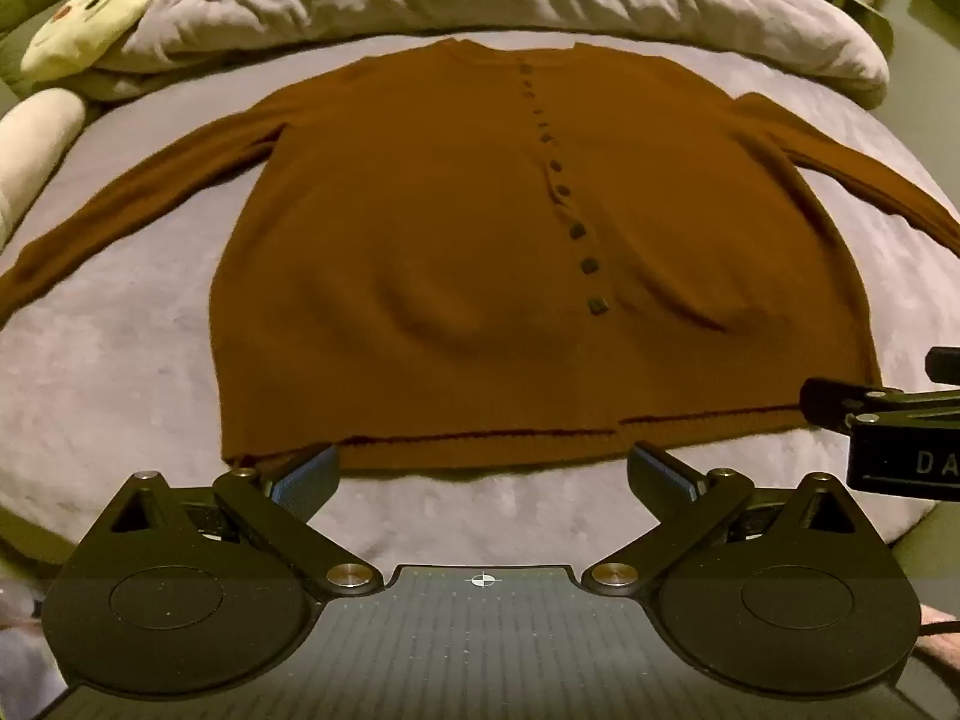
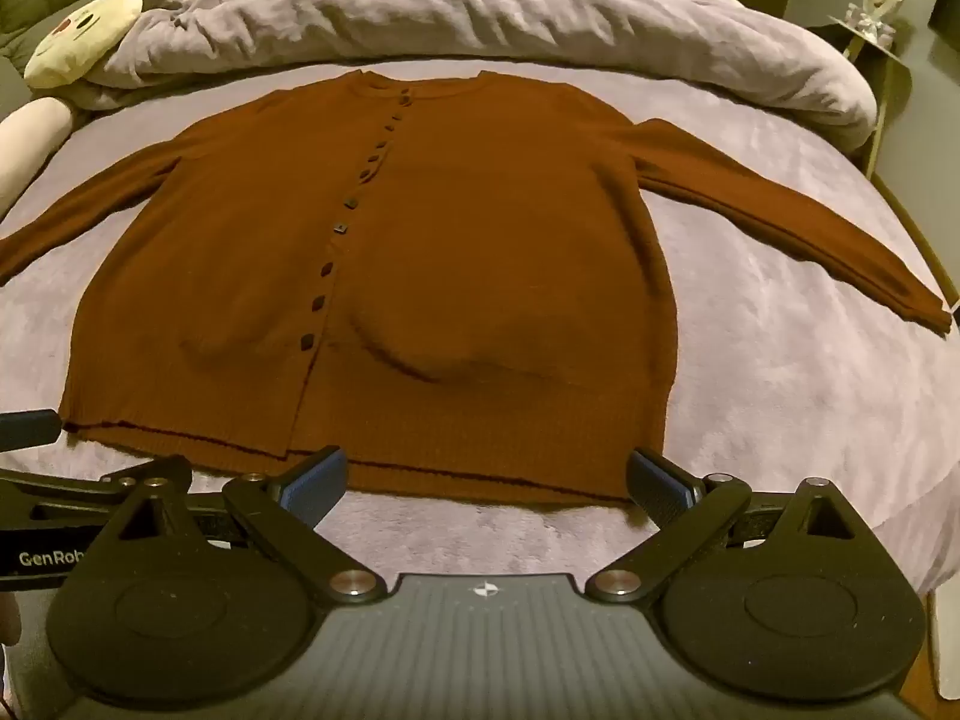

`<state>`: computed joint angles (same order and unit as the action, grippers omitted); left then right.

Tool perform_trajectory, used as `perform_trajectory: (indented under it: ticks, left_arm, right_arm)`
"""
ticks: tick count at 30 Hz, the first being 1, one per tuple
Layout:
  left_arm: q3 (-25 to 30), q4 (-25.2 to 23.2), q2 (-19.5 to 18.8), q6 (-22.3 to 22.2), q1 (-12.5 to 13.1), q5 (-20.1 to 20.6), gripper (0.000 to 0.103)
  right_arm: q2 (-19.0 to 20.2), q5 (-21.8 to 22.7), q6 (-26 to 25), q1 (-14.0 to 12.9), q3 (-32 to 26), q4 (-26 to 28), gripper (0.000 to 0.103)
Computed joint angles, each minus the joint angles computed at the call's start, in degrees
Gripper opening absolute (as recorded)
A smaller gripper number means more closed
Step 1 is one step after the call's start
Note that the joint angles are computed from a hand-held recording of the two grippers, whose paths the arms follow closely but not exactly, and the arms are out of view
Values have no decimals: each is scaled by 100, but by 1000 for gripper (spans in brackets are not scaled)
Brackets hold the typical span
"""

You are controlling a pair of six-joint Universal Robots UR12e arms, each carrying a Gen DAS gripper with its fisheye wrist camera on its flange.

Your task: Fold small clothes

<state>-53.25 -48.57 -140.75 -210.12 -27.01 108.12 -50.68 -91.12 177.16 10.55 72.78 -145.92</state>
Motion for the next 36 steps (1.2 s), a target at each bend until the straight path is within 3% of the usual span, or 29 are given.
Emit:
perform_trajectory:
  ticks: [13,22,36]
  left_arm:
    - [-30,73,-11,156,-43,-12,103]
    - [-145,208,56,43,-25,-241,103]
    - [-173,228,74,-10,-17,-231,103]
  right_arm:
    - [-2,31,-6,-10,32,-60,99]
    - [-29,22,58,-24,66,-59,99]
    - [-55,77,146,-44,123,-125,99]
